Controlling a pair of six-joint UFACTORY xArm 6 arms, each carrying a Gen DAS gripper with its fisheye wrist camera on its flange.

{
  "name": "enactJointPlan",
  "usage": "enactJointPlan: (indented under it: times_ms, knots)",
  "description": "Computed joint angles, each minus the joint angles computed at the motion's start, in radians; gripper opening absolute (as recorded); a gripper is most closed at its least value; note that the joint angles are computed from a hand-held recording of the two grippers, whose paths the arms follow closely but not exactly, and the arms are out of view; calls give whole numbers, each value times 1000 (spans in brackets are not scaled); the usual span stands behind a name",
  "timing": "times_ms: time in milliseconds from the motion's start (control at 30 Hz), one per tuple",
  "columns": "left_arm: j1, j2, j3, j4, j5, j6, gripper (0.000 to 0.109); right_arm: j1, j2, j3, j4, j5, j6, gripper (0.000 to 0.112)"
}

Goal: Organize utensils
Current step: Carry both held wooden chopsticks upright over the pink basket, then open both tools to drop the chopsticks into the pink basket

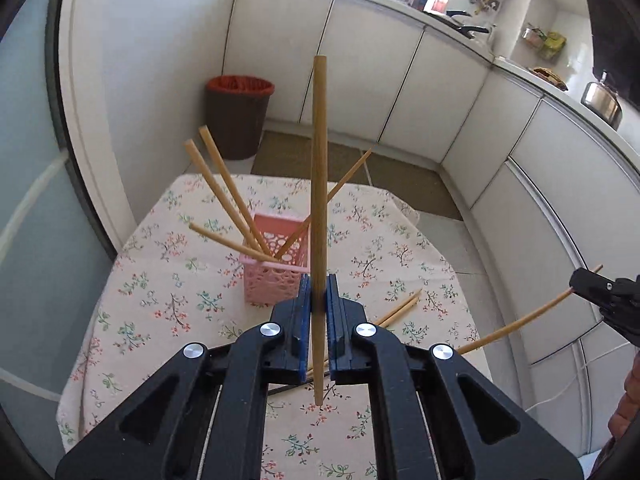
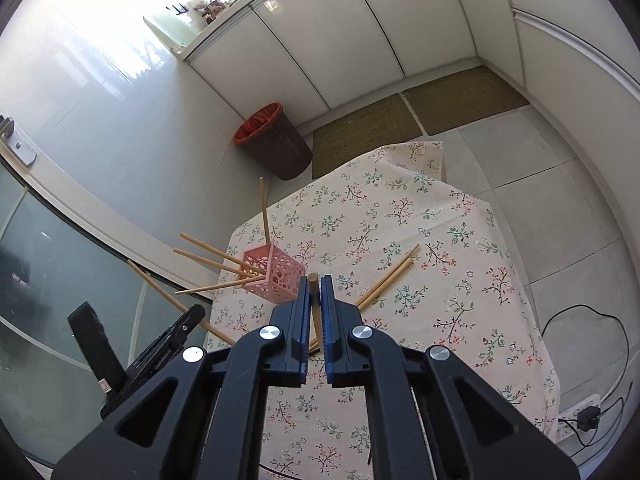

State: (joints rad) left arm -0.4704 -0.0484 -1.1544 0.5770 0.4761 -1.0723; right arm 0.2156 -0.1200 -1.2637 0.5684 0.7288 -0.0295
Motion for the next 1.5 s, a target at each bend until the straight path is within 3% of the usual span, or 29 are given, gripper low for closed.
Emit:
enactJointPlan:
  times_ms: [300,533,767,900,1067,1267,1500]
  knots:
    - [-9,-12,-148,187,88,-69,6,19,-19,-32,-6,-12,-9,6]
    - [26,126,-335,305,115,-167,6,24,30,-79,3,-17,-24,6]
    - [44,277,-411,299,106,-175,6,25,96,-132,7,-19,-25,6]
    - [59,298,-342,292,19,-182,8,31,124,-164,23,-20,-20,6]
    - [77,120,-161,476,-58,-392,14,45,157,-232,45,-30,-17,6]
    - [79,-86,5,535,-18,-540,15,82,222,-377,35,-68,3,6]
    - [67,-182,110,564,31,-614,17,160,387,-586,-153,-109,121,6]
